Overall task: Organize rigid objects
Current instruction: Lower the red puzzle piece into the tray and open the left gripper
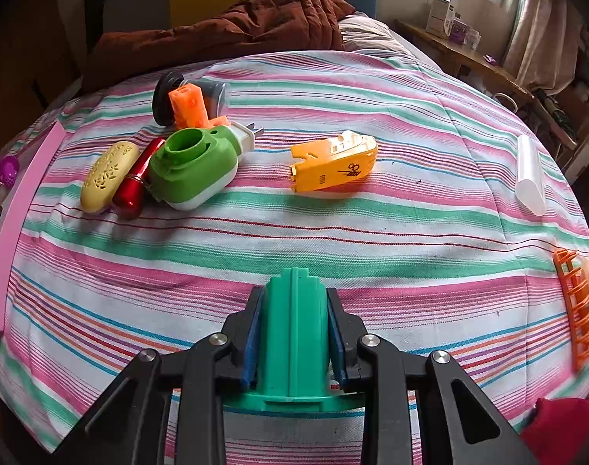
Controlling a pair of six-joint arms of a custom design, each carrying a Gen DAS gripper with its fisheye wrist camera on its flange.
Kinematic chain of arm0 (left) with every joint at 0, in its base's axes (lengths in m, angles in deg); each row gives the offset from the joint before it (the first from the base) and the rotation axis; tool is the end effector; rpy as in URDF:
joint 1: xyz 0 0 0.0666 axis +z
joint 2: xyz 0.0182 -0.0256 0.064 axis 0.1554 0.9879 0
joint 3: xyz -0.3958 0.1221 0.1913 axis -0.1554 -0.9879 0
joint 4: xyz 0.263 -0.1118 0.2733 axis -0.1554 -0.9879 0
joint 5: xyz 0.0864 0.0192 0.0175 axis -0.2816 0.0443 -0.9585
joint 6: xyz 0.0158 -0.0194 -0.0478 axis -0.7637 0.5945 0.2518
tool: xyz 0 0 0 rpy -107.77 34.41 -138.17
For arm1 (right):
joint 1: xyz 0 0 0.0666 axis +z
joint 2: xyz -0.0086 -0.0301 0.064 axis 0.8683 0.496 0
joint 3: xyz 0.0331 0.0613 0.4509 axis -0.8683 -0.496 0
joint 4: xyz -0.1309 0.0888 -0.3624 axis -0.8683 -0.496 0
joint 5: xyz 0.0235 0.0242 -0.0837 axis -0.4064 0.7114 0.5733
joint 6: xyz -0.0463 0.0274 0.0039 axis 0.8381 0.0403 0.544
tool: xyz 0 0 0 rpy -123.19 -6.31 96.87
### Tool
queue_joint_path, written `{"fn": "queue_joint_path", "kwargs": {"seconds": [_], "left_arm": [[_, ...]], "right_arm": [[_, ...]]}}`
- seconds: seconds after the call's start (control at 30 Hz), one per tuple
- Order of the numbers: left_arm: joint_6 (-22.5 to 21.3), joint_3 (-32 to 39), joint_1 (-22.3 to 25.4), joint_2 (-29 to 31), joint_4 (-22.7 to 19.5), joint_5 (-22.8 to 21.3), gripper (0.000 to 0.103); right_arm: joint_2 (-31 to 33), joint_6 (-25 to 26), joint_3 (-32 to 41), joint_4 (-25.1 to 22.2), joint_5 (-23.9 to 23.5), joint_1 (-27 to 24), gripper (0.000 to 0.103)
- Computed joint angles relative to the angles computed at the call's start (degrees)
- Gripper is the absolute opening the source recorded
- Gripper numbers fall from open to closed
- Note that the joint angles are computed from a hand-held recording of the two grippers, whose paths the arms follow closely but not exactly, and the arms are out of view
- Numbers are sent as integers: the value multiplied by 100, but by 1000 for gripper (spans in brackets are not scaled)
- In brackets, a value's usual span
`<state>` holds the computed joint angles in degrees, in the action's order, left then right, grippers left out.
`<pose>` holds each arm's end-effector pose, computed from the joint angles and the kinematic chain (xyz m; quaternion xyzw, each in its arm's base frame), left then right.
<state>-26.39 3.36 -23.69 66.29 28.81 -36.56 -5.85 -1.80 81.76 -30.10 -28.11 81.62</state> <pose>0.3990 -0.2498 0.3758 0.0786 0.9361 -0.0852 0.3321 0.3179 0.1106 0.3192 0.1685 0.9512 -0.0562 0.2523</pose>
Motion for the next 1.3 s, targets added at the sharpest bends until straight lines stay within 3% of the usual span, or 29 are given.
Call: {"fn": "queue_joint_path", "kwargs": {"seconds": [0.17, 0.53, 0.97, 1.13, 1.3], "left_arm": [[41, -59, 137, 42, -24, -67, 48], [34, 348, 221, 559, -161, 344, 48], [-529, 812, 214, 1189, -69, -246, 48], [-522, 748, 212, 1093, 86, -164, 63], [-463, 531, 107, 747, 194, -419, 64]], "right_arm": [[-3, 23, 7, -20, 28, -2, 30], [16, -1, 26, -36, 79, 35, 30], [-33, -31, -3, -54, 74, 46, 30], [-37, -21, -4, -56, 77, 42, 30], [-29, -34, 8, -89, 123, 63, 30]]}}
